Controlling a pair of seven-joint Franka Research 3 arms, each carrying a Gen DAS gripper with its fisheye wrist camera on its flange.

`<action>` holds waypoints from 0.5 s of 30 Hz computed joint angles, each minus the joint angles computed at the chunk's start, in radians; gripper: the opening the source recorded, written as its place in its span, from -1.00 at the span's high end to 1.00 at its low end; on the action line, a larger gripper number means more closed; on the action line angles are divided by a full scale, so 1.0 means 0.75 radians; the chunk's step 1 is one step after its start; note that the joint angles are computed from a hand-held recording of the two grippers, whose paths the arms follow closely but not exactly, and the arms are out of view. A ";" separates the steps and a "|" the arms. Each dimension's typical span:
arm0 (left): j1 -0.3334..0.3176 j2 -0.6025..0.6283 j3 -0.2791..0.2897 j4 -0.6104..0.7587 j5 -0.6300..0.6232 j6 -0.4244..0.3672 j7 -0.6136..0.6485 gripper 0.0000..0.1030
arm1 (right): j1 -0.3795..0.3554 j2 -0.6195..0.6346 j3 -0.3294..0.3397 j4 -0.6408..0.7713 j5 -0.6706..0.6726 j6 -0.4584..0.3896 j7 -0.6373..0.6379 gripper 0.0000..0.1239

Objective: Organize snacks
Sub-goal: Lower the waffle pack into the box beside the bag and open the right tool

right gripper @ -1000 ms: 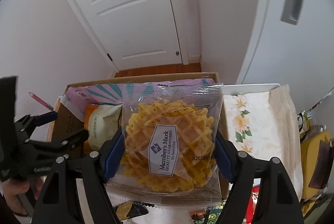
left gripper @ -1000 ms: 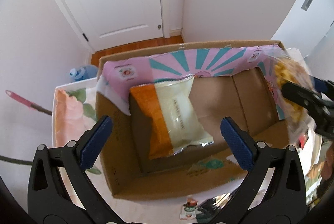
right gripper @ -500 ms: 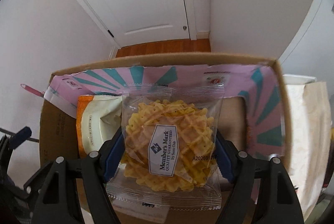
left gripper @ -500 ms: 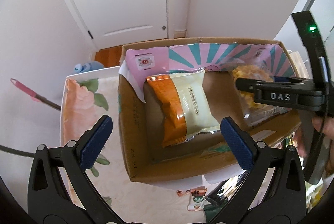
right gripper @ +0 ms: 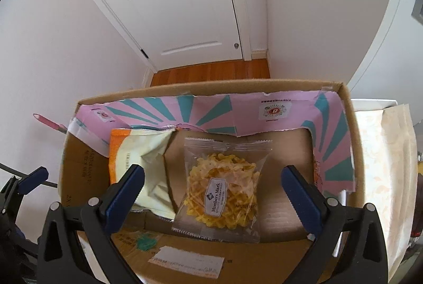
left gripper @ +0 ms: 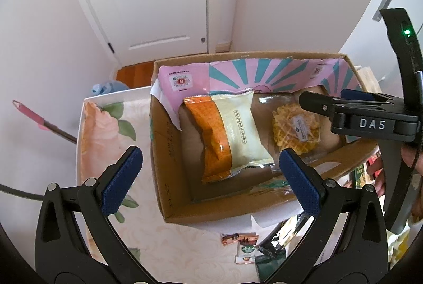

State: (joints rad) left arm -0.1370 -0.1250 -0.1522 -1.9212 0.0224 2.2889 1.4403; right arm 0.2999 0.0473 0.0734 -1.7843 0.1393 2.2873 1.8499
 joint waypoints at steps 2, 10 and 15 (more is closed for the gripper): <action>-0.001 -0.021 0.001 -0.010 -0.005 0.008 0.006 -0.99 | 0.005 -0.022 0.003 -0.002 -0.015 0.003 0.009 -0.66; -0.016 -0.160 0.017 -0.076 -0.026 0.046 0.001 -0.99 | 0.009 -0.177 0.022 -0.030 -0.120 0.001 0.047 -0.66; -0.031 -0.288 0.030 -0.167 -0.048 0.086 -0.023 -0.99 | -0.011 -0.324 0.068 -0.109 -0.237 -0.019 0.118 -0.66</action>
